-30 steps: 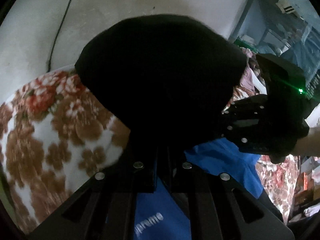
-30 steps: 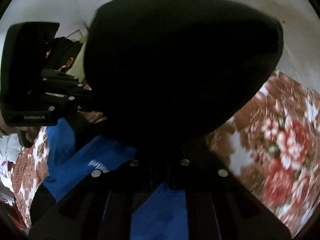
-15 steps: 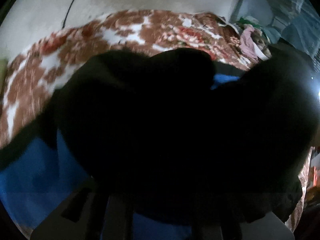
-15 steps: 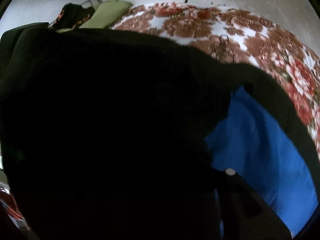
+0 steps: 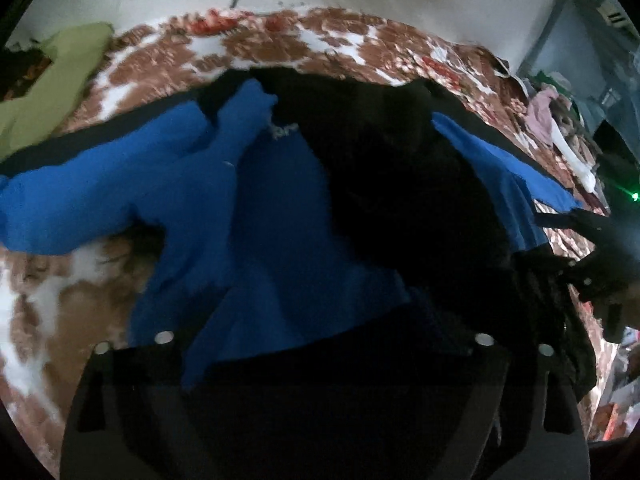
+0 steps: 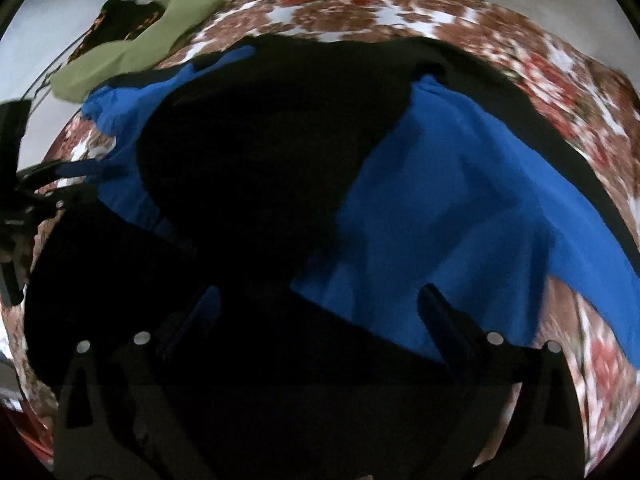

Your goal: Fold large clothes

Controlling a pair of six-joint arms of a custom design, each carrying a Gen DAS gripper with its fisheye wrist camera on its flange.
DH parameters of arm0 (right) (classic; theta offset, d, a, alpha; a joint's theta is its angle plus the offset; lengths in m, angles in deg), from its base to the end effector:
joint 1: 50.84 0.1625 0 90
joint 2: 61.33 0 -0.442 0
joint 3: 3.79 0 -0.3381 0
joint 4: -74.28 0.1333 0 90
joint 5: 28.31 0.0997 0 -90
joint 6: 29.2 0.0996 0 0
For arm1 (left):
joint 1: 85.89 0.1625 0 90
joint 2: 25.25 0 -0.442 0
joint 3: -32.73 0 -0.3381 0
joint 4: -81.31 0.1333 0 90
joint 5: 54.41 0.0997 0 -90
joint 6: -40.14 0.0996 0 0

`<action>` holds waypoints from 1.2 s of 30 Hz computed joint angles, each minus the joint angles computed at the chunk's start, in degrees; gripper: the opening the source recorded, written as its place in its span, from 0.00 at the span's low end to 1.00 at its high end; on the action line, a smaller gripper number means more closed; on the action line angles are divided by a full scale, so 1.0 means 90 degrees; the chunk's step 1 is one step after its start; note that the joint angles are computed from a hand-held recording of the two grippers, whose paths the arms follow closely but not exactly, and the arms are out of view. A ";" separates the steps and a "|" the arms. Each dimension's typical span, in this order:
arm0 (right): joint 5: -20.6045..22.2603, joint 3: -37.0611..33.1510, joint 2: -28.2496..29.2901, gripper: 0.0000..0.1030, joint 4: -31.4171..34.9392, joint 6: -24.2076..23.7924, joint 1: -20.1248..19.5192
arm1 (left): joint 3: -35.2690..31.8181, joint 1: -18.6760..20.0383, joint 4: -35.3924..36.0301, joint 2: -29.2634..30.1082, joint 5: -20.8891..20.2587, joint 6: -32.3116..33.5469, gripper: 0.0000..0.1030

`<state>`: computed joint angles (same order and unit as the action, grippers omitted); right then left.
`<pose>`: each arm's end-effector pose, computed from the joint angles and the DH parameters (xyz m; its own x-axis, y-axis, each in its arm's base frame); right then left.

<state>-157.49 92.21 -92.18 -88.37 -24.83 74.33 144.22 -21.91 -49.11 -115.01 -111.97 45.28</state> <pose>0.4207 -0.4748 0.0188 -0.7227 -0.3162 0.6146 -0.5175 0.8370 -0.1779 -0.0240 -0.4749 0.4316 -0.7932 0.2912 -0.5348 0.4886 0.8285 -0.2736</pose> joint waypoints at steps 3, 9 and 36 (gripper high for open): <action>-0.0161 -0.0082 -0.0176 0.95 0.0274 0.0428 0.0114 | -0.0307 -0.0163 0.0309 0.0068 -0.0165 -0.0177 0.95; -0.0846 -0.1366 0.0289 0.95 0.0642 0.0398 0.0172 | -0.0671 -0.0500 -0.0357 0.0686 -0.0191 0.0394 0.95; -0.1163 -0.3972 0.2206 0.95 0.0846 -0.1260 -0.0876 | 0.0219 0.0241 -0.2212 0.1998 -0.0077 0.2639 0.95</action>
<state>-167.95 56.46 -72.33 -80.76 -36.17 66.44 146.19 -19.74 -69.02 -97.02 -112.66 69.04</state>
